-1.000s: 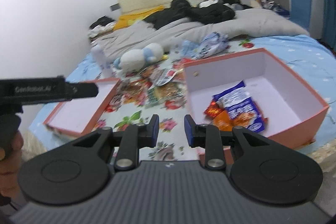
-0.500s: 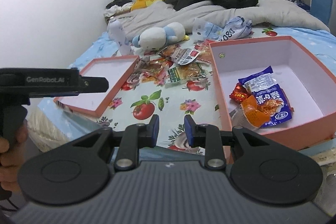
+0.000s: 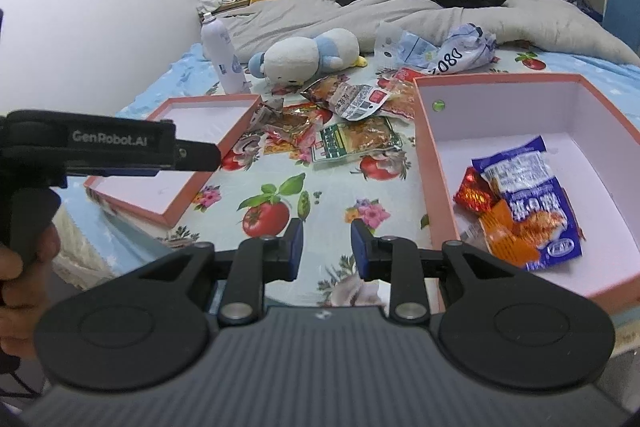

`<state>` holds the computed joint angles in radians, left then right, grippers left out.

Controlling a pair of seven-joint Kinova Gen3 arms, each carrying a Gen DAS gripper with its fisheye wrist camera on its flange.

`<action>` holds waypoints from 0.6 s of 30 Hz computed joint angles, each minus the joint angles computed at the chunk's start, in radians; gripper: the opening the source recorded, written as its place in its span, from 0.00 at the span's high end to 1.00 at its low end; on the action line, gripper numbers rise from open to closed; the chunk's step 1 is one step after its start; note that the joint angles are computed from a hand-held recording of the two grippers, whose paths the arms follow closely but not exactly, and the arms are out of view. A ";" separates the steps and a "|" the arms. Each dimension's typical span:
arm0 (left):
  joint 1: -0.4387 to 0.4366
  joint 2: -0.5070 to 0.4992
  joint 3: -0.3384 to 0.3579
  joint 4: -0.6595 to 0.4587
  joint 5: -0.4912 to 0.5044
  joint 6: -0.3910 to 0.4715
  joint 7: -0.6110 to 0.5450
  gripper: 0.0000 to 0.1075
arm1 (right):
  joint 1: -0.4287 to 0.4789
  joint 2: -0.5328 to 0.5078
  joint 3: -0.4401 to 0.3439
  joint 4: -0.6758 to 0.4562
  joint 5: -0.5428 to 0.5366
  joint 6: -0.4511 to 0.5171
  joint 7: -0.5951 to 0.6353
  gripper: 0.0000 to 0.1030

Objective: Organize snacks
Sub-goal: 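Withdraw both tools from the box toward the snack pile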

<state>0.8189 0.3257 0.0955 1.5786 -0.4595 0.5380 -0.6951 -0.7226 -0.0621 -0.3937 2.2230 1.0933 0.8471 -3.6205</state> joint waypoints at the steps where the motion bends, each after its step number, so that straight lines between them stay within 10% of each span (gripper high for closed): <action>1: -0.017 0.011 0.008 -0.011 0.015 0.001 -0.016 0.28 | 0.007 0.006 0.009 -0.005 0.004 -0.012 0.002 0.70; 4: -0.052 0.047 0.019 -0.045 0.054 0.013 -0.070 0.28 | 0.021 0.035 0.029 -0.019 0.034 -0.031 -0.009 0.68; 10: -0.106 0.119 0.019 -0.115 0.139 0.027 -0.179 0.27 | 0.042 0.087 0.083 -0.035 0.082 -0.075 -0.029 0.22; 18: -0.151 0.256 -0.004 -0.264 0.219 0.070 -0.319 0.19 | 0.075 0.182 0.162 -0.091 0.143 -0.160 0.021 0.20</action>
<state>0.6676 0.5821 0.0911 1.3148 -0.2402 0.6084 -1.0137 -0.6475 0.1203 -0.2320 2.1320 1.2368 0.6874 -3.5992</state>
